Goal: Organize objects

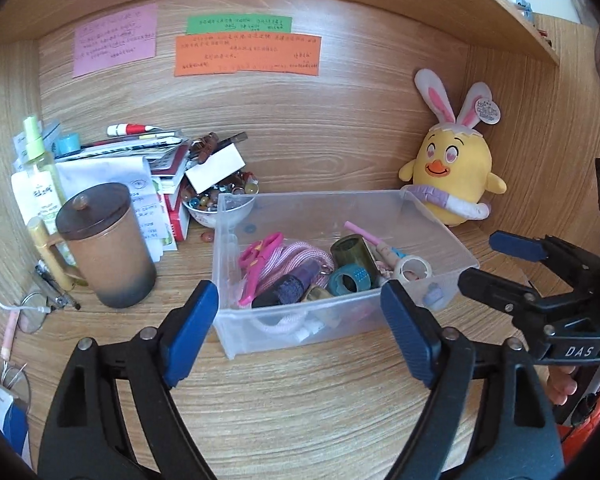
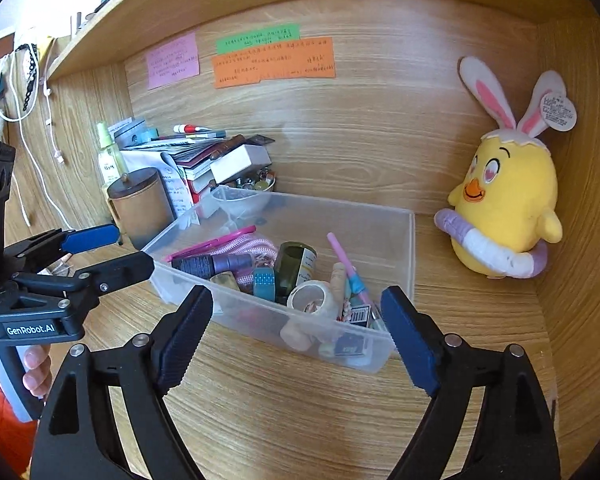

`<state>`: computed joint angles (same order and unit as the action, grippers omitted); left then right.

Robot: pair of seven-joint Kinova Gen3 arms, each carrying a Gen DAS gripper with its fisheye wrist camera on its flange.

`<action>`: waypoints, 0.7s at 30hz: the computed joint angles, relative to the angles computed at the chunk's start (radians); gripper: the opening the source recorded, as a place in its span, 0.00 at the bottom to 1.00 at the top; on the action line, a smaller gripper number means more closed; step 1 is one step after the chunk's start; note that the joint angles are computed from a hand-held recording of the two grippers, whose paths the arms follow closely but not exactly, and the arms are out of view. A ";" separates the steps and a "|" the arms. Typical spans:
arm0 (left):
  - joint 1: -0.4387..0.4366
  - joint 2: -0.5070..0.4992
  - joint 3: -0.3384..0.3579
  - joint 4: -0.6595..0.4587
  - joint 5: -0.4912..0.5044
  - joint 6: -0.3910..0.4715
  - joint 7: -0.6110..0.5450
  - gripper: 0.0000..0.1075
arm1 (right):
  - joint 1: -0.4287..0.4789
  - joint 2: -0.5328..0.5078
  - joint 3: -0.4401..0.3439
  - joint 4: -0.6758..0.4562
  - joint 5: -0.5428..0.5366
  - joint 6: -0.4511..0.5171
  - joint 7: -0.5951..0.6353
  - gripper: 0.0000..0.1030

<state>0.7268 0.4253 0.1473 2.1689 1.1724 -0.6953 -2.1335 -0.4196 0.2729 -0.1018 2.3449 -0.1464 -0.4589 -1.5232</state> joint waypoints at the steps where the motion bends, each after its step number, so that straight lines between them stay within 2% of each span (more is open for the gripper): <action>1: 0.009 0.001 0.003 0.012 0.001 -0.019 0.016 0.82 | -0.003 -0.006 0.000 0.011 -0.005 -0.007 0.001 0.84; 6: 0.042 0.016 0.018 0.043 0.025 -0.086 0.058 0.86 | 0.003 -0.016 -0.020 0.075 -0.004 -0.079 -0.041 0.96; 12: 0.064 0.028 0.025 0.058 0.038 -0.107 0.077 0.88 | -0.026 -0.014 -0.022 0.123 -0.042 -0.137 -0.041 0.98; 21: 0.078 0.041 0.026 0.071 0.018 -0.118 0.120 0.90 | -0.027 -0.006 -0.023 0.123 -0.037 -0.123 -0.066 0.98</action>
